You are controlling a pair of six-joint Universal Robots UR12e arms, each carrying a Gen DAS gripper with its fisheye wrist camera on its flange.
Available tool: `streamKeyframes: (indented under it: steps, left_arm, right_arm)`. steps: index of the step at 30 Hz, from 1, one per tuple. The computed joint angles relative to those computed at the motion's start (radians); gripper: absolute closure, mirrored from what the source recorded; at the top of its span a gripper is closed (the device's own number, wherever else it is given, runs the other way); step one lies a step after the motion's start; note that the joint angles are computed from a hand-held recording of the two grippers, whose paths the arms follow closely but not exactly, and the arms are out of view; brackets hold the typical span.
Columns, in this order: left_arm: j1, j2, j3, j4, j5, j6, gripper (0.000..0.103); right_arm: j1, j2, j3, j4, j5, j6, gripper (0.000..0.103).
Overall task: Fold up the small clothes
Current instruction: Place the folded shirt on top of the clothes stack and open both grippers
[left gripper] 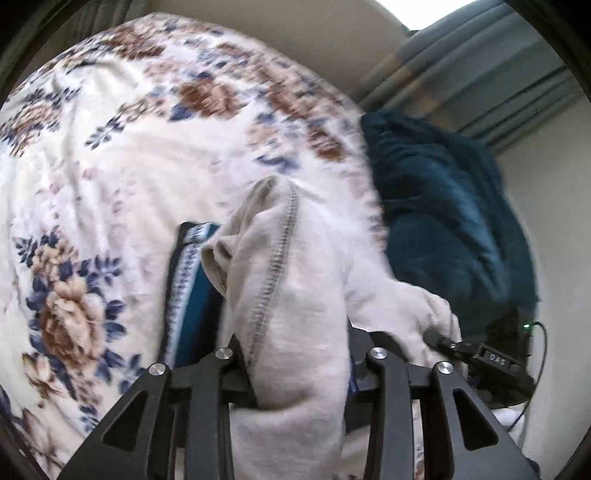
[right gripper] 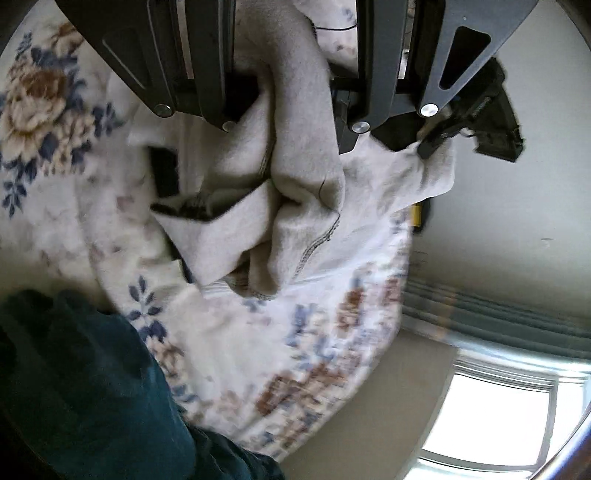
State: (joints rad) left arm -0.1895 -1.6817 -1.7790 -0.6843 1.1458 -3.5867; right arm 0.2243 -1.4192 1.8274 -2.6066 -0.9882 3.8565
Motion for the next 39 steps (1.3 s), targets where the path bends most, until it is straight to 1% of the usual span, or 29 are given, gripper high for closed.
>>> streamKeyframes:
  steps: [1,2,3,4,5,6,7,8,9,10,11,12,14,16,18,20,23,27,30,33,36,39]
  left_arm:
    - [0.0,-0.003,0.001,-0.007,0.007,0.01,0.064]
    - [-0.006,-0.004,0.004,-0.017,0.044,0.025,0.056]
    - [-0.009,-0.003,0.007,-0.022,0.066,0.036,0.046]
    - [-0.026,0.0,0.016,-0.05,0.131,0.052,0.039]
    - [-0.045,0.004,0.03,-0.089,0.21,0.068,0.023]
    - [-0.063,0.004,0.044,-0.122,0.282,0.083,0.013]
    - [-0.084,0.006,0.054,-0.143,0.359,0.098,0.011]
    - [-0.104,0.01,0.06,-0.157,0.422,0.107,0.01]
    - [-0.113,0.009,0.061,-0.158,0.458,0.117,0.008]
    - [-0.135,0.016,0.061,-0.16,0.521,0.126,0.007]
    - [-0.146,0.018,0.06,-0.16,0.561,0.13,0.002]
    - [-0.162,0.025,0.059,-0.162,0.596,0.129,0.002]
    - [-0.185,0.043,0.051,-0.159,0.634,0.12,0.002]
    - [-0.207,0.06,0.049,-0.169,0.662,0.103,0.002]
    - [-0.226,0.073,0.053,-0.183,0.69,0.096,0.002]
    - [-0.246,0.089,0.058,-0.195,0.716,0.091,0.002]
    - [-0.266,0.123,0.06,-0.213,0.723,0.08,0.002]
    - [-0.293,0.173,0.07,-0.249,0.737,0.063,0.002]
    - [-0.326,0.205,0.085,-0.286,0.78,0.061,0.002]
    - [-0.363,0.241,0.105,-0.331,0.821,0.032,0.002]
    - [-0.399,0.272,0.128,-0.369,0.848,0.014,0.002]
    - [-0.44,0.296,0.159,-0.421,0.883,-0.016,0.002]
  right_arm:
    - [0.006,0.015,-0.014,0.03,-0.032,-0.005,0.069]
    - [0.008,0.02,-0.016,0.038,-0.047,0.006,0.067]
    - [0.009,0.021,-0.012,0.044,-0.06,0.011,0.059]
    - [0.013,0.017,-0.016,0.065,-0.091,0.015,0.046]
    - [0.018,0.009,-0.018,0.085,-0.125,0.009,0.041]
    - [0.025,0.001,-0.02,0.107,-0.166,-0.002,0.036]
    - [0.042,-0.008,-0.035,0.153,-0.248,-0.021,0.033]
    - [0.057,-0.013,-0.048,0.187,-0.309,-0.04,0.031]
    - [0.076,-0.02,-0.067,0.238,-0.385,-0.061,0.025]
    - [0.102,-0.027,-0.089,0.292,-0.482,-0.085,0.011]
    - [0.124,-0.034,-0.101,0.319,-0.545,-0.106,0.004]
    - [0.141,-0.039,-0.112,0.348,-0.595,-0.12,0.0]
    - [0.189,-0.054,-0.132,0.399,-0.725,-0.151,0.0]
    - [0.226,-0.072,-0.142,0.428,-0.823,-0.157,0.0]
    - [0.253,-0.094,-0.143,0.45,-0.875,-0.14,0.0]
    - [0.271,-0.126,-0.143,0.477,-0.899,-0.117,0.0]
    - [0.305,-0.17,-0.147,0.513,-0.952,-0.091,0.0]
    - [0.339,-0.234,-0.154,0.558,-0.986,-0.056,0.0]
    - [0.37,-0.279,-0.168,0.595,-1.02,-0.042,0.0]
    - [0.407,-0.322,-0.191,0.64,-1.047,-0.034,0.0]
    - [0.447,-0.361,-0.22,0.694,-1.073,-0.018,0.0]
    - [0.496,-0.395,-0.256,0.747,-1.101,-0.007,0.0]
